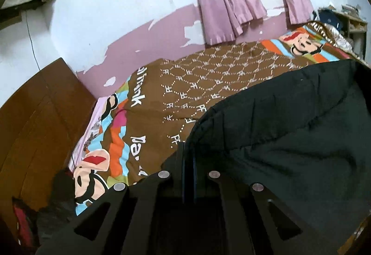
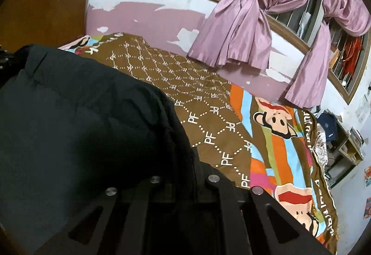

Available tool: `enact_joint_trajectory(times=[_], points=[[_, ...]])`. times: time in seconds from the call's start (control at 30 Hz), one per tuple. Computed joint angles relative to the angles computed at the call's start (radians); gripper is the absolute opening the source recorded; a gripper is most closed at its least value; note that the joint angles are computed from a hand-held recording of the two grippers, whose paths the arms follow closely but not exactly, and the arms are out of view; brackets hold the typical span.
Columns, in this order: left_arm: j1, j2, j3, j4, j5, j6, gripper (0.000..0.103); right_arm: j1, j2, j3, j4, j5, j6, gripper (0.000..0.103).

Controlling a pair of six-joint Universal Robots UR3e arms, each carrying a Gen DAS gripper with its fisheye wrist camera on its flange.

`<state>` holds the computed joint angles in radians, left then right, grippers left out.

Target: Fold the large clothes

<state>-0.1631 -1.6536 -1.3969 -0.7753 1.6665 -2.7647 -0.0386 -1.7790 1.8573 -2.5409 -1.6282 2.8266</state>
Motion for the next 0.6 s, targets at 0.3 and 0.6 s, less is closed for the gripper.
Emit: enact_joint_trajectory(times=[0.3, 0.6], points=[[-0.015, -0.103, 0.025, 0.003, 0.025, -0.03, 0.004, -0.053, 0.05, 0.067, -0.096, 0.067, -0.06, 0.01], [-0.028, -0.149, 0.042, 0.023, 0.028, -0.049, 0.007, -0.129, 0.035, 0.135, -0.143, 0.183, -0.057, 0.023]])
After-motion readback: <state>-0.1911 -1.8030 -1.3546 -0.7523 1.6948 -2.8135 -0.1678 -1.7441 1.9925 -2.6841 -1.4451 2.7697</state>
